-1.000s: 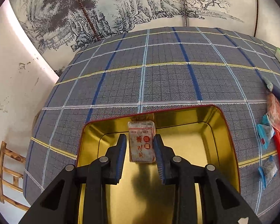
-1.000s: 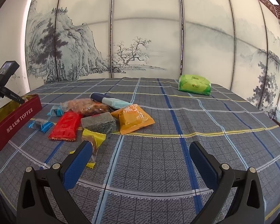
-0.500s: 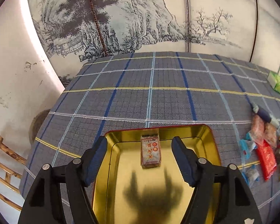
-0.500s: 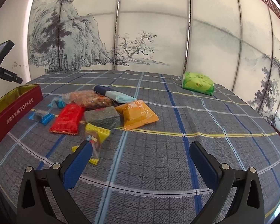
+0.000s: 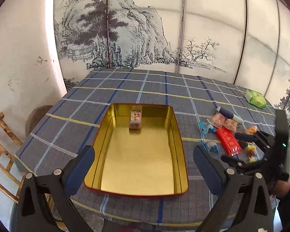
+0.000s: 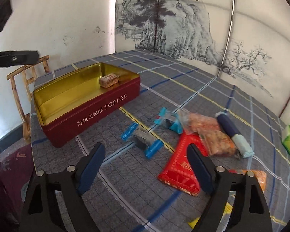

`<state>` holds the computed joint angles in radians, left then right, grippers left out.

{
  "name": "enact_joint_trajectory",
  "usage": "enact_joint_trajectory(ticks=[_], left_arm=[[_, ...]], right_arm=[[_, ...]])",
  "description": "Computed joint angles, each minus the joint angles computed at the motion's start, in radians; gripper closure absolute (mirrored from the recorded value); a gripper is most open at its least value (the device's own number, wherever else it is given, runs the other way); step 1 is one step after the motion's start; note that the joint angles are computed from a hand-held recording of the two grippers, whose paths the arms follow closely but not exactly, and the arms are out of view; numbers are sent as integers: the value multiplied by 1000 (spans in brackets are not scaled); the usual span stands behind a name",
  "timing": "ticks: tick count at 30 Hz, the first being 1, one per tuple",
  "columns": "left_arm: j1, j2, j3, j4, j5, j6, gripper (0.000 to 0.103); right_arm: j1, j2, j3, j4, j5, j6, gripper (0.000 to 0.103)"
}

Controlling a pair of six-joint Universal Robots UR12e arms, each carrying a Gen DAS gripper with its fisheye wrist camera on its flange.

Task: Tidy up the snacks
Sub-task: 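Grasp the blue-ended wrapped candy with the right gripper while left withdraws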

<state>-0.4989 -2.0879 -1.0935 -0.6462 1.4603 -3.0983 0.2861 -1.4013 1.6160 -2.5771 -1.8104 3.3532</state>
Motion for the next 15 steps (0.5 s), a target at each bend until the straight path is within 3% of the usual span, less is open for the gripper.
enact_joint_trajectory(ticks=[3, 7, 10, 15], left_arm=[[2, 38, -68, 38, -30, -3, 2], [0, 70, -134, 112, -64, 62, 1], [-1, 76, -139, 98, -82, 106, 1], [23, 78, -142, 71, -186, 50, 1]], right_arm=[[-10, 19, -16, 38, 28, -21, 33], [-33, 42, -49, 112, 86, -81, 34], [-48, 56, -76, 169, 124, -133, 43], [-76, 73, -112, 237, 224, -168, 54]])
